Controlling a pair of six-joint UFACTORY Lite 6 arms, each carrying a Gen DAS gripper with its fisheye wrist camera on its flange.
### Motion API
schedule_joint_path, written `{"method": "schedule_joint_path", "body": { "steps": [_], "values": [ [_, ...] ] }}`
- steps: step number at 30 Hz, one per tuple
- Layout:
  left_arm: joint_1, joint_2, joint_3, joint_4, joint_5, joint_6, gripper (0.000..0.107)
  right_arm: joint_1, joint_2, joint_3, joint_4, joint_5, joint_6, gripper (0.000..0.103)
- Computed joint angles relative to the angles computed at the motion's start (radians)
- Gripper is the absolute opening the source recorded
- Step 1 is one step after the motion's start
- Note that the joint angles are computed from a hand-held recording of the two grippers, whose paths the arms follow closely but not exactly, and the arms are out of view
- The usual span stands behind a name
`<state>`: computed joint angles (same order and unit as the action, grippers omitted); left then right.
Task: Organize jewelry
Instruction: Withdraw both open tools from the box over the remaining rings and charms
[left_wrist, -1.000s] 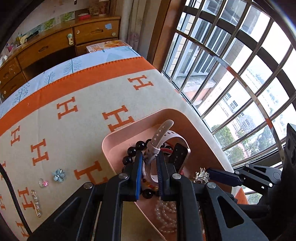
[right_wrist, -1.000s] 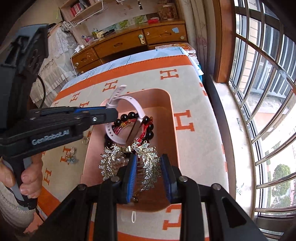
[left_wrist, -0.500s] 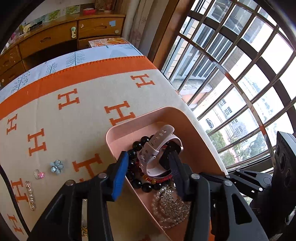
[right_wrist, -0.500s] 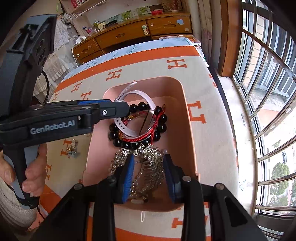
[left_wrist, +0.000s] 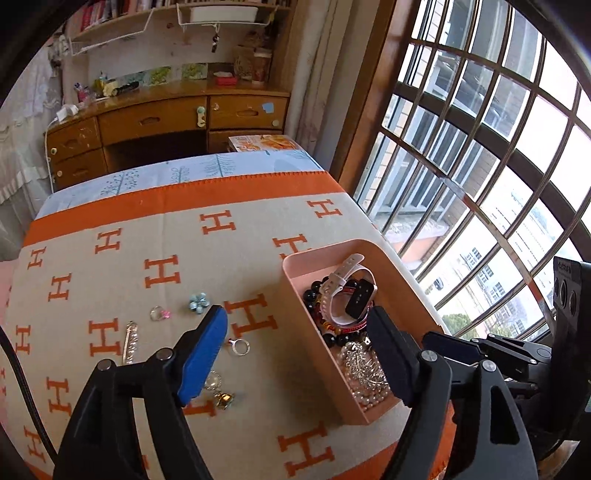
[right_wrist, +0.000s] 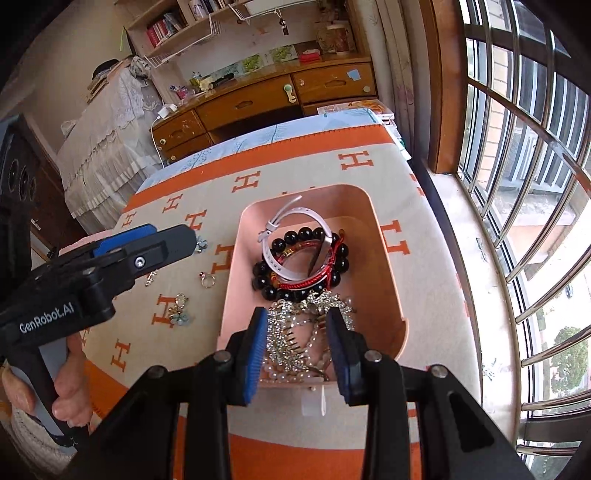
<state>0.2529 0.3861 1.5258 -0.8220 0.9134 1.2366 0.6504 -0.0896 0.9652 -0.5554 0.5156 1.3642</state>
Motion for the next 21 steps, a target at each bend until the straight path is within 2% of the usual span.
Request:
{"method": "schedule_joint_path", "body": {
  "steps": [10, 21],
  "values": [
    [0.257, -0.133, -0.089, -0.089, 0.063, 0.154, 0.082, 0.213, 0.001, 0.083, -0.183, 0.138, 0.294, 0.033],
    [0.445, -0.126, -0.059, -0.087, 0.171, 0.214, 0.083, 0.366, 0.11, 0.239, -0.225, 0.256, 0.381, 0.033]
  ]
}}
